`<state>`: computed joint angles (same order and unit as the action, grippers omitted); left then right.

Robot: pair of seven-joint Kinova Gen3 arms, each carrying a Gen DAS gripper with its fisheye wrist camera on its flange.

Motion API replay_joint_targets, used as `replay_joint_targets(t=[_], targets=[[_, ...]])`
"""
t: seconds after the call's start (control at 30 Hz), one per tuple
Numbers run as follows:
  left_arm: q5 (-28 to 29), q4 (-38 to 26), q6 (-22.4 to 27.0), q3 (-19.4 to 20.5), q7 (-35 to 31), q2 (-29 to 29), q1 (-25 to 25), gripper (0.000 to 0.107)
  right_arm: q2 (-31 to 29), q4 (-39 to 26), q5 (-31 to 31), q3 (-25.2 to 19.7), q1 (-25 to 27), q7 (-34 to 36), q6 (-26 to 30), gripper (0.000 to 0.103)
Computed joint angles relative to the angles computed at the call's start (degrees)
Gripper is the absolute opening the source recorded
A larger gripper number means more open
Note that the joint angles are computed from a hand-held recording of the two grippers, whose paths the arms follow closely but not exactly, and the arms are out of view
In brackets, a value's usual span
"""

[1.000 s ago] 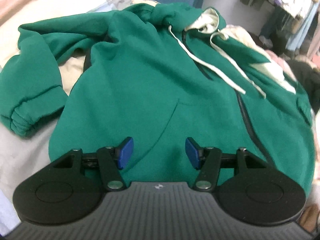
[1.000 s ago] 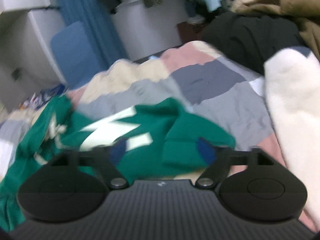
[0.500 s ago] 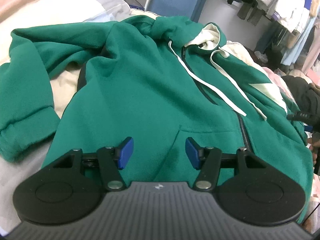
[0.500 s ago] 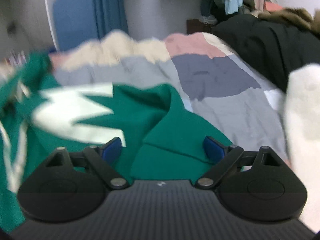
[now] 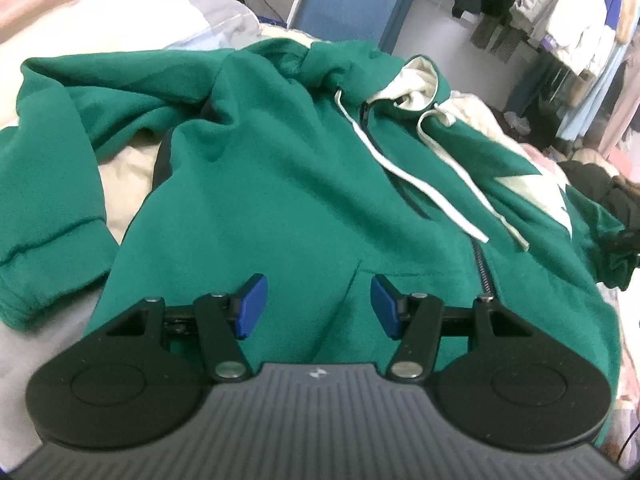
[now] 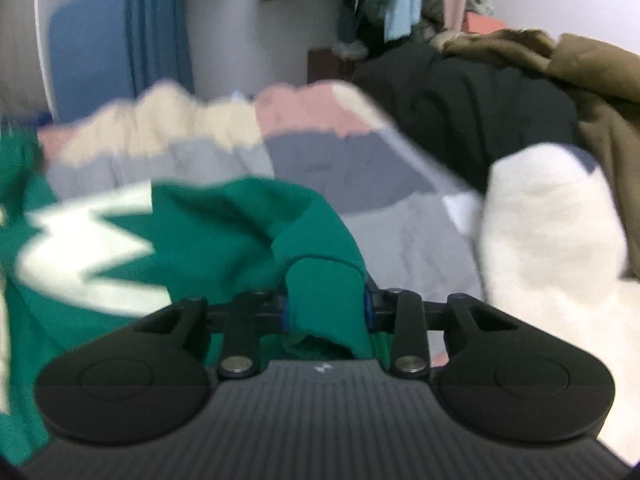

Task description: Fold large clothes

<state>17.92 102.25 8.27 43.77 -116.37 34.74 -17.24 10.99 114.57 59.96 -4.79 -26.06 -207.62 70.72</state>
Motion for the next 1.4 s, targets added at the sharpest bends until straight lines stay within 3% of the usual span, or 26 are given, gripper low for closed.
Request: replay_joint_targets(t=[0.27, 0.47, 0.67, 0.8, 1.0, 1.1, 1.23, 1.4], targets=[[-3.19, 3.70, -4.65, 12.78, -0.40, 2.75, -10.36, 0.063, -10.18, -4.41, 2.33, -5.25, -2.90, 7.94, 8.29, 0.032], [-7.23, 4.23, -5.66, 17.59, 3.14, 4.93, -14.50, 0.063, -14.46, -13.55, 5.34, -11.46, -5.07, 17.34, 8.15, 0.031], [-9.65, 4.56, -5.42, 23.48, 5.83, 8.21, -19.89, 0.063, -12.06, -19.69, 5.40, -14.98, -9.38, 22.47, -0.26, 0.031], [-10.24, 4.83, -6.08, 27.36, 7.58, 11.59, -23.70, 0.063, -7.76, -21.50, 2.74, -13.45, -12.20, 24.85, -8.11, 0.031], [-11.01, 4.22, -6.56, 26.92, 11.32, 11.80, -25.12, 0.064, 2.56, -25.30, -6.19, -9.49, -12.78, 30.38, -18.94, 0.034], [-11.48, 3.88, -6.63, 26.82, 12.97, 11.89, -25.76, 0.064, 5.69, -26.18, -13.08, -7.59, -11.98, 33.81, -23.39, 0.040], [-12.40, 3.47, -6.52, 28.05, 14.30, 13.25, -26.92, 0.065, 7.19, -25.65, -22.14, -9.68, -7.82, 37.34, -28.19, 0.065], [-12.73, 2.92, -5.12, 26.97, 14.78, 12.07, -25.91, 0.066, 2.54, -20.59, -33.04, -7.81, -6.21, 42.29, -34.27, 0.075]])
